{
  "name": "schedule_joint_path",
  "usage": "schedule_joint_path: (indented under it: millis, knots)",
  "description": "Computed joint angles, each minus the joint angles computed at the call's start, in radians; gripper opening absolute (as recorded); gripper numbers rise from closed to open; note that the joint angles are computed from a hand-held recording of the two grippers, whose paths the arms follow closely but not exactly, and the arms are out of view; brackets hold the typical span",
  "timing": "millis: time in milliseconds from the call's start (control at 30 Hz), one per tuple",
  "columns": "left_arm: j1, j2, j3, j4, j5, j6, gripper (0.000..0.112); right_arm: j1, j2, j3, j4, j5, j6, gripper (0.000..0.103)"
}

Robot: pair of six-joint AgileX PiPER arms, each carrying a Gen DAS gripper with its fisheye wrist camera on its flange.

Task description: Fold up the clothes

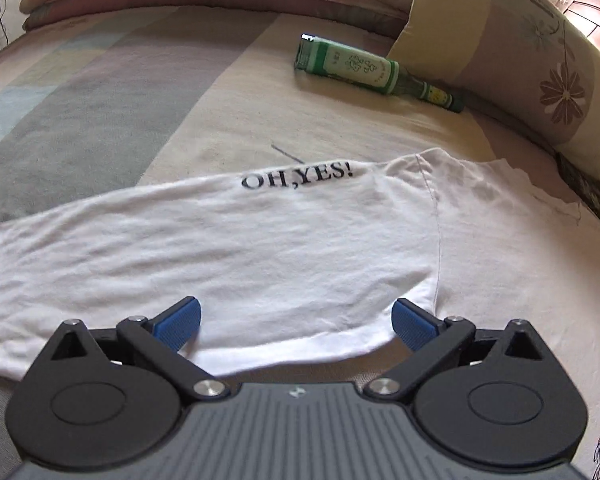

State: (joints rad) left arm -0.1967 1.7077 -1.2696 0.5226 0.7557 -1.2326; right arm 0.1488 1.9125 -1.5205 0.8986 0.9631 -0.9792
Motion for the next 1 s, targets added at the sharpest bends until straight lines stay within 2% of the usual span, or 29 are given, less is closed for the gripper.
schedule_joint_path:
  millis: [100, 133, 300, 400, 433, 533, 633, 700, 767, 867, 1000]
  knots:
    - [-0.051, -0.008, -0.03, -0.003, 0.073, -0.049, 0.102, -0.01, -0.008, 0.006, -0.006, 0.004, 0.001, 0.103]
    - [-0.072, -0.019, -0.035, 0.008, 0.072, -0.055, 0.102, -0.014, -0.011, 0.011, 0.0, 0.003, -0.008, 0.103]
    - [-0.19, 0.02, -0.151, 0.036, 0.029, 0.05, 0.102, -0.009, -0.012, 0.019, -0.026, -0.024, 0.008, 0.103]
    - [-0.191, 0.107, -0.244, -0.135, -0.049, 0.209, 0.102, -0.006, -0.011, 0.023, -0.034, -0.03, 0.007, 0.103]
    - [-0.196, 0.127, -0.251, -0.157, -0.06, 0.218, 0.102, -0.006, -0.011, 0.025, -0.035, -0.032, 0.002, 0.103]
    - [-0.231, 0.168, -0.245, -0.144, -0.039, 0.173, 0.102, -0.006, -0.011, 0.032, -0.037, -0.037, -0.012, 0.103]
    - [-0.294, 0.119, -0.19, -0.067, -0.007, 0.058, 0.102, 0.0, -0.017, 0.04, -0.051, -0.046, -0.021, 0.103]
    - [-0.315, 0.084, -0.175, -0.055, -0.016, 0.058, 0.102, 0.012, -0.024, 0.045, -0.076, -0.061, -0.012, 0.103]
    - [-0.33, 0.062, -0.177, -0.038, -0.036, 0.082, 0.102, 0.024, -0.033, 0.057, -0.094, -0.083, -0.012, 0.103]
    - [-0.347, 0.117, -0.237, 0.065, -0.056, 0.102, 0.102, 0.039, -0.05, 0.095, -0.102, -0.132, -0.054, 0.103]
    - [-0.34, 0.193, -0.253, 0.076, -0.091, 0.131, 0.102, 0.074, -0.092, 0.192, -0.083, -0.27, -0.104, 0.103]
